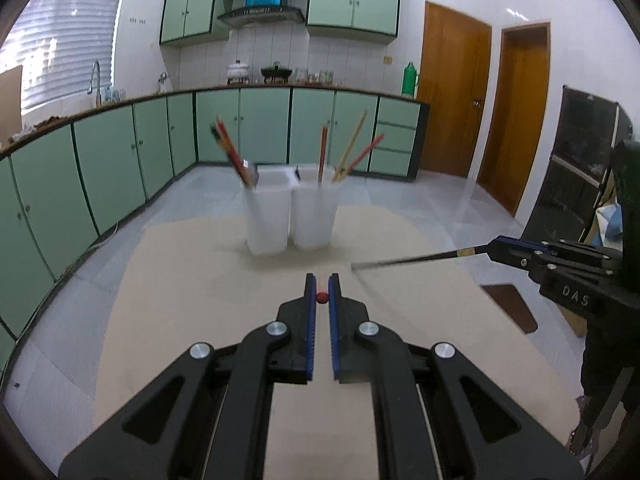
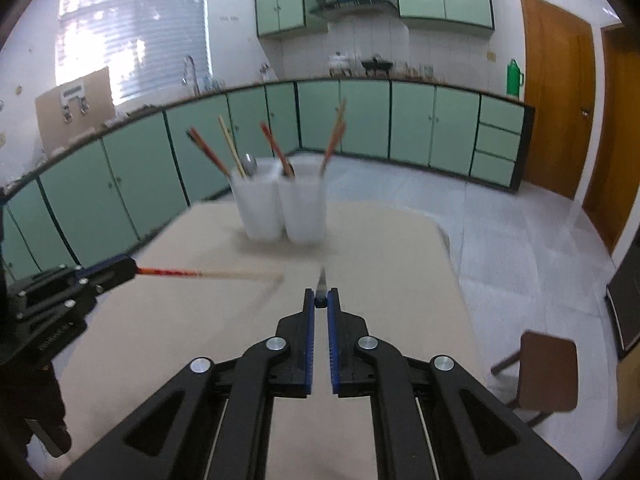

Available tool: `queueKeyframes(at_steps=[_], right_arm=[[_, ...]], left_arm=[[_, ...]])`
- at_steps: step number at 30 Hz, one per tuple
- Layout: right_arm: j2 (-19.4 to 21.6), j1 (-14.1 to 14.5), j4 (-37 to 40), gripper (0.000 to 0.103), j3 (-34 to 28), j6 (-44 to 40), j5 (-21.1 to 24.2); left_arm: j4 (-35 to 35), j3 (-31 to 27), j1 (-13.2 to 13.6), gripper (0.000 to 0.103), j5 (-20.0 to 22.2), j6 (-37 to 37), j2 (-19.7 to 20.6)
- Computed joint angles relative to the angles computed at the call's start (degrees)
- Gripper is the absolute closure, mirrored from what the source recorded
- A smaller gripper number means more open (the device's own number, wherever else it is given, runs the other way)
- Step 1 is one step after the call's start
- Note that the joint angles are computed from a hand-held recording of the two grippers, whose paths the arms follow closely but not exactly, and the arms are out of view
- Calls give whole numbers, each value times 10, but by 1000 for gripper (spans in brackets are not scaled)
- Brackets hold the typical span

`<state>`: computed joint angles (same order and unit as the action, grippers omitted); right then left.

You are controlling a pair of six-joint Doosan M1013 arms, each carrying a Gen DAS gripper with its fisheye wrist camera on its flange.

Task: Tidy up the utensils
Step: 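Carry both chopsticks over the white holder with both tools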

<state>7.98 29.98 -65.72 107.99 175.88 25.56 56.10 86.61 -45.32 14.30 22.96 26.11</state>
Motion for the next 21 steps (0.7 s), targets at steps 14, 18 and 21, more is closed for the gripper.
queueKeyframes(at_steps=[14,18,21], right_arm=[[8,-31,92,97,-58,-127,-48],[13,-36,115,97,-69,-152,-57],[15,-38,120,97,-75,-168,-55]], left_arm=[[-234,-69,16,98,-8,261,20],[-269,-80,17,98,-8,300,24],[-282,-87,19,98,-8,318,28]])
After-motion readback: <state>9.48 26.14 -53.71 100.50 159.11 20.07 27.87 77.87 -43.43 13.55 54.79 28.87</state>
